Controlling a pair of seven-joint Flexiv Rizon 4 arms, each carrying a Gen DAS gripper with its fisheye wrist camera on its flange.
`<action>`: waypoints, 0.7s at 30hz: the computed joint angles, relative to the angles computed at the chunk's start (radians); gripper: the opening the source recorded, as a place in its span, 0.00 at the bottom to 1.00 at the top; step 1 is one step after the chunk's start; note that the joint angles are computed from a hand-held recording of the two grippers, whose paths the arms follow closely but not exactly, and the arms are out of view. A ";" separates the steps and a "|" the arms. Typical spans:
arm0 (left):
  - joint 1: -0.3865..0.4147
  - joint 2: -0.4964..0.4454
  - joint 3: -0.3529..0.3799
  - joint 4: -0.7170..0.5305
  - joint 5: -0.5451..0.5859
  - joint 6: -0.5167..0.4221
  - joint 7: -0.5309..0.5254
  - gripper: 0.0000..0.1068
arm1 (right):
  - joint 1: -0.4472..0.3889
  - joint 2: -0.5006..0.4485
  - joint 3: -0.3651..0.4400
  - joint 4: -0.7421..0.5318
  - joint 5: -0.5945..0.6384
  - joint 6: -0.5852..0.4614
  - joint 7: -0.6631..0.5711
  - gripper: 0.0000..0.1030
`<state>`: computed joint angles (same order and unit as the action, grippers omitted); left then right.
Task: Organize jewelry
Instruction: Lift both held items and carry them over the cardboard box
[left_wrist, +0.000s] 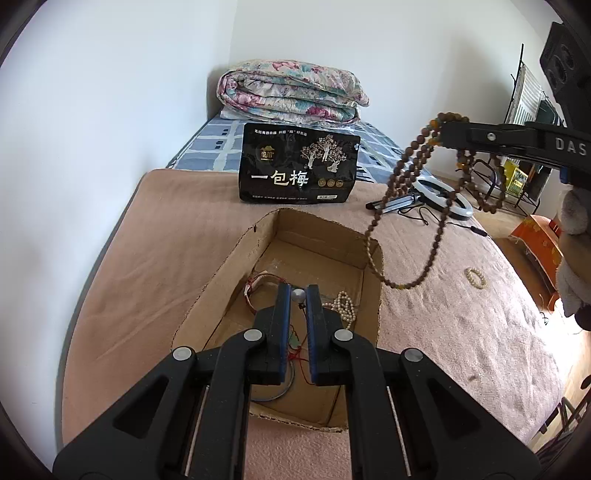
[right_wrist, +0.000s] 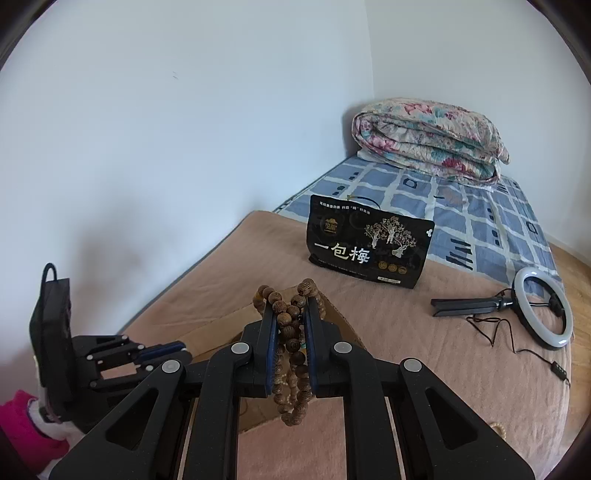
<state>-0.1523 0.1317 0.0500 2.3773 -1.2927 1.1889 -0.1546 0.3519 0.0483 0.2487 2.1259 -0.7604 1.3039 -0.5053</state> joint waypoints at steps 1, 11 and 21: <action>-0.001 -0.005 -0.002 -0.002 -0.004 0.002 0.003 0.06 | 0.000 -0.009 -0.002 -0.004 0.000 0.003 0.002 0.11; -0.012 -0.062 -0.030 -0.021 -0.042 0.016 0.020 0.06 | 0.018 -0.093 -0.040 -0.037 -0.032 -0.001 0.004 0.11; -0.042 -0.118 -0.066 -0.027 -0.083 0.053 0.041 0.06 | 0.040 -0.168 -0.082 -0.053 -0.024 0.001 -0.002 0.11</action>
<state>-0.1943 0.0141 -0.0164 2.3505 -1.3757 1.2418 -0.1140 0.3915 -0.1192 0.1664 2.0726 -0.7842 1.3050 -0.5069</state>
